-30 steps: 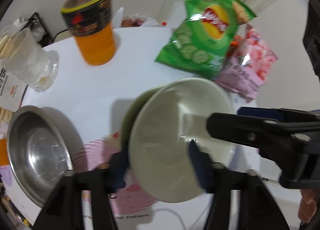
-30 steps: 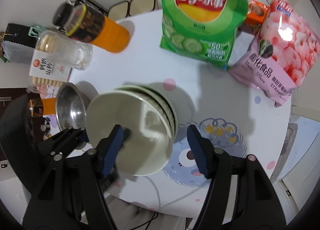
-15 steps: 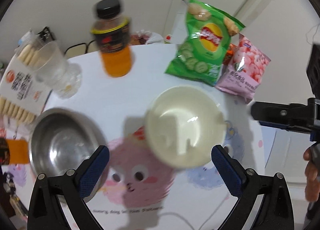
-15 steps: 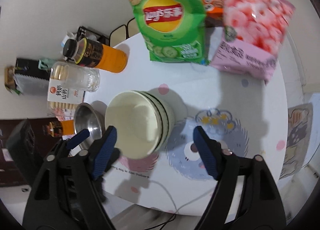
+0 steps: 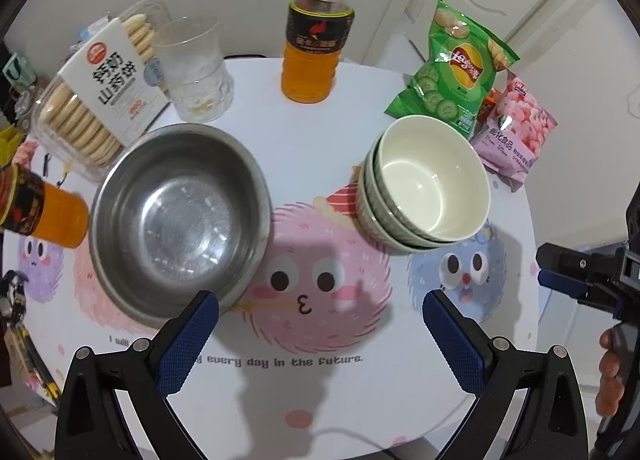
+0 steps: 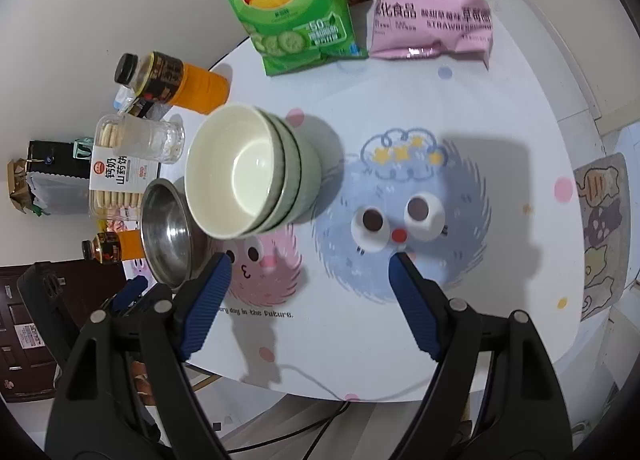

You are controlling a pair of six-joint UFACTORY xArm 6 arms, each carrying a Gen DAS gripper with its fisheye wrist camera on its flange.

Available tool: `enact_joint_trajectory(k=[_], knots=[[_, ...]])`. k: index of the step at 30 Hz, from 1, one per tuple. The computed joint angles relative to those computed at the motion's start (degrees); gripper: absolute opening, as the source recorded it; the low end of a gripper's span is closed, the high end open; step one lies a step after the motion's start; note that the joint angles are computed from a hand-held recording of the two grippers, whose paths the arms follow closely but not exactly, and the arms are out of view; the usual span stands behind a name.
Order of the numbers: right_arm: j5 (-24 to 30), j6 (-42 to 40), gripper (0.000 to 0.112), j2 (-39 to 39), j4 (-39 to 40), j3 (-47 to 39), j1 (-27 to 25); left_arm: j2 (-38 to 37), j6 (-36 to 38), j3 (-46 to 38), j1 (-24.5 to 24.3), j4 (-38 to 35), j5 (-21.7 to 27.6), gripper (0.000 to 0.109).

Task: Organize plates and bowls
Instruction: 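Open both tools and lift them off the stacked bowls, then grasp the rim of the three stacked bowls with both tools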

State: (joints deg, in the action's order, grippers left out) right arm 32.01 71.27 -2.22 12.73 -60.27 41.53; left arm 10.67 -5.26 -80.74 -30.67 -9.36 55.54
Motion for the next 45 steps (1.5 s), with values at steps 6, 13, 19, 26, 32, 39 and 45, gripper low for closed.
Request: enact_joint_trajectory(k=[6,13,19,26,32,39,45], knots=[[-2.75,5.5,0.081,0.31,-2.39,0.83,1.12,-0.01,-2.55,-0.15,0.25,0.87,-0.75,0.103],[-4.41,6.41,0.081,0.94,-0.91,1.1,-0.02,5.33,-3.88,-6.79,-0.83,1.15,0.87,0.103],[-4.18,1.44,0.081,4.8,2.1,-2.35,-2.54,14.52,-5.85,-18.01,-2.26,3.5,3.9,0.103],[2.31,-9.65,0.08,13.16,5.3,-11.38,-5.17,26.86,-1.85,-33.34,-4.07,6.11,11.68,0.103],[4.81,-17.75,0.066,17.27,11.0,-14.51,-6.31,29.97,-2.22,-36.49,-4.14,5.7,12.79,0.103],[4.62,-28.98,0.036,18.63,22.43,-13.7,-6.84,31.23,2.67,-36.26,-3.94,-1.48,12.49,0.063],[6.88,-30.66,0.029,19.94,22.47,-15.67,-7.46,31.59,4.7,-37.06,-3.75,-3.5,13.63,0.058]])
